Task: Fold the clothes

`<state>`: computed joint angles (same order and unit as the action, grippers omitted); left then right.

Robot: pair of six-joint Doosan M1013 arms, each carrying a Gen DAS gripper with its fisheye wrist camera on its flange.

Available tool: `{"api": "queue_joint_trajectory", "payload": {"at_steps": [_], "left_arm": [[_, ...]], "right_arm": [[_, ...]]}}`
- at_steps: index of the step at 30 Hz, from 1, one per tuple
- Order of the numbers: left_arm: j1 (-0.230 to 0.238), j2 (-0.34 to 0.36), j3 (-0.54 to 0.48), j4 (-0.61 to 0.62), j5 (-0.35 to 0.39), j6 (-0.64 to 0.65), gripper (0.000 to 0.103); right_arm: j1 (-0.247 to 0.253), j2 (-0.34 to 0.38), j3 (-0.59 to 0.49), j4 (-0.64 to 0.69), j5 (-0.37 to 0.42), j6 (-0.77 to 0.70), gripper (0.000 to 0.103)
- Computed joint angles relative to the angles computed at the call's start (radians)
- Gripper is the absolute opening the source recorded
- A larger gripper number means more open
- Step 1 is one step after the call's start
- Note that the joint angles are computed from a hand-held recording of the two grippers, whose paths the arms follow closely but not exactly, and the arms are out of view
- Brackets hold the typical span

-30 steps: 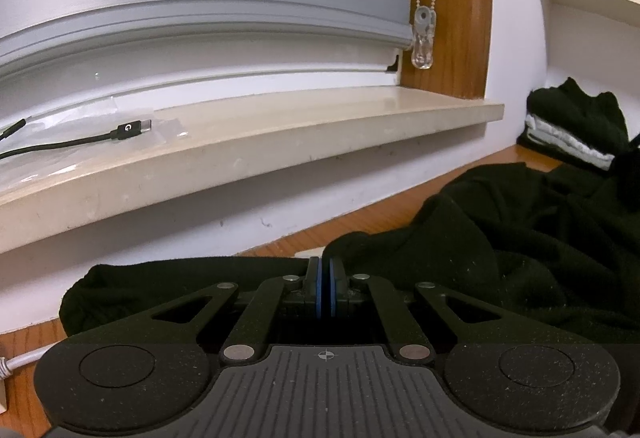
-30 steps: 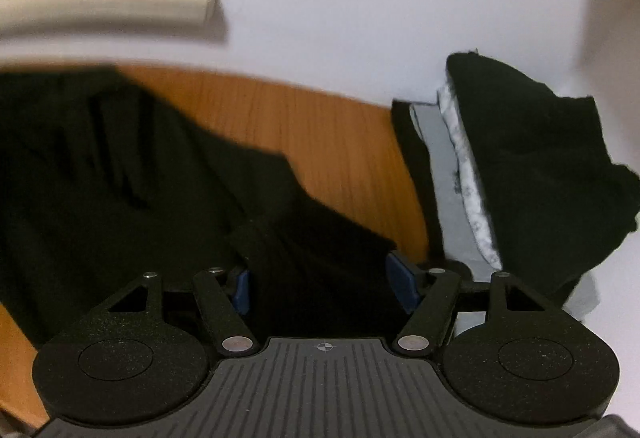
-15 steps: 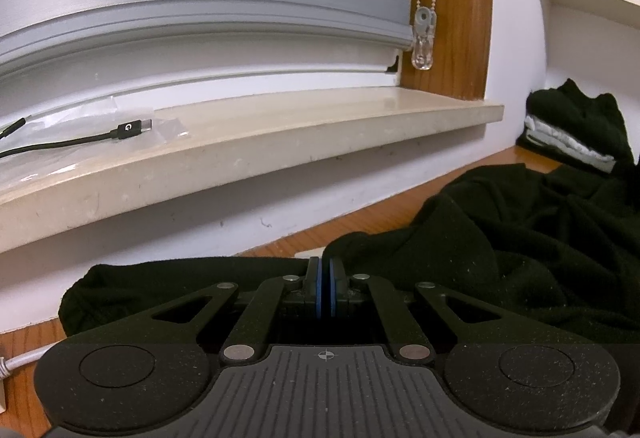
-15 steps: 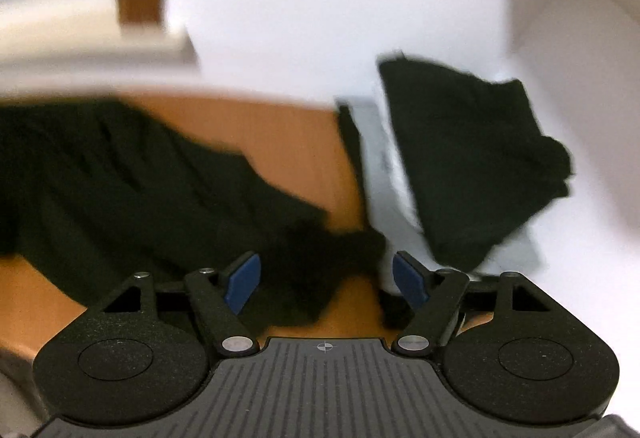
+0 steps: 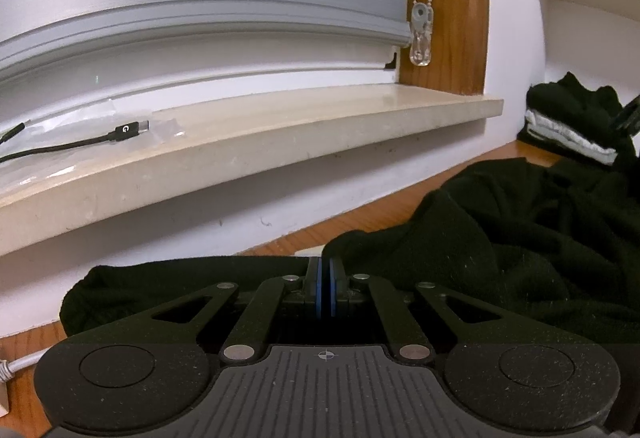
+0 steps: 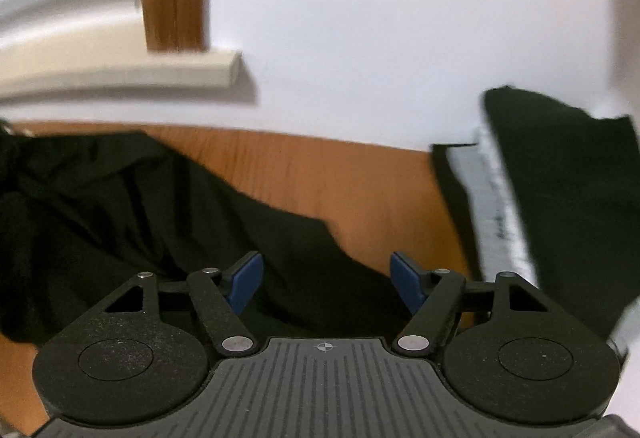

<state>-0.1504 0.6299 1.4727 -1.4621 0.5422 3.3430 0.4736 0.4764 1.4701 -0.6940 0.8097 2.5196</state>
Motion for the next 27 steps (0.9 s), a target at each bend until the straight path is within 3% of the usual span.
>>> {"api": "queue_joint_trajectory", "payload": {"at_steps": [3, 9, 10, 11, 13, 18, 21, 23, 25, 26, 27], "left_arm": [[0.0, -0.001, 0.003, -0.019, 0.0, 0.017, 0.003], [-0.006, -0.014, 0.023, -0.091, -0.022, 0.095, 0.003], [-0.007, -0.02, 0.031, -0.117, -0.024, 0.126, 0.003], [-0.008, -0.027, 0.039, -0.15, -0.029, 0.159, 0.003], [-0.011, -0.04, 0.044, -0.173, -0.036, 0.167, 0.002], [-0.014, -0.07, 0.034, -0.138, -0.043, 0.124, 0.002], [-0.016, -0.097, 0.03, -0.211, -0.048, 0.176, 0.002], [-0.019, -0.105, 0.011, -0.155, -0.048, 0.107, 0.002], [-0.02, -0.097, -0.033, 0.048, -0.015, -0.103, 0.006], [-0.025, -0.092, -0.045, 0.127, -0.01, -0.169, 0.009], [-0.032, -0.091, -0.044, 0.19, -0.032, -0.211, 0.02]], "right_arm": [[-0.021, 0.05, -0.035, 0.066, -0.022, -0.066, 0.07], [-0.049, 0.102, -0.068, 0.197, 0.012, -0.182, 0.068], [-0.049, 0.101, -0.062, 0.185, 0.0, -0.173, 0.056], [-0.048, 0.099, -0.055, 0.171, -0.011, -0.162, 0.03], [-0.045, 0.096, -0.041, 0.134, -0.034, -0.134, 0.004], [-0.004, 0.077, -0.046, -0.304, 0.02, 0.201, 0.003], [0.028, 0.076, -0.059, -0.642, 0.136, 0.441, 0.003], [0.043, 0.085, -0.073, -0.848, 0.239, 0.562, 0.003], [0.047, 0.094, -0.098, -0.895, 0.302, 0.62, 0.005], [0.035, 0.089, -0.104, -0.84, 0.26, 0.622, 0.009], [0.025, 0.087, -0.115, -0.749, 0.221, 0.573, 0.01]]}}
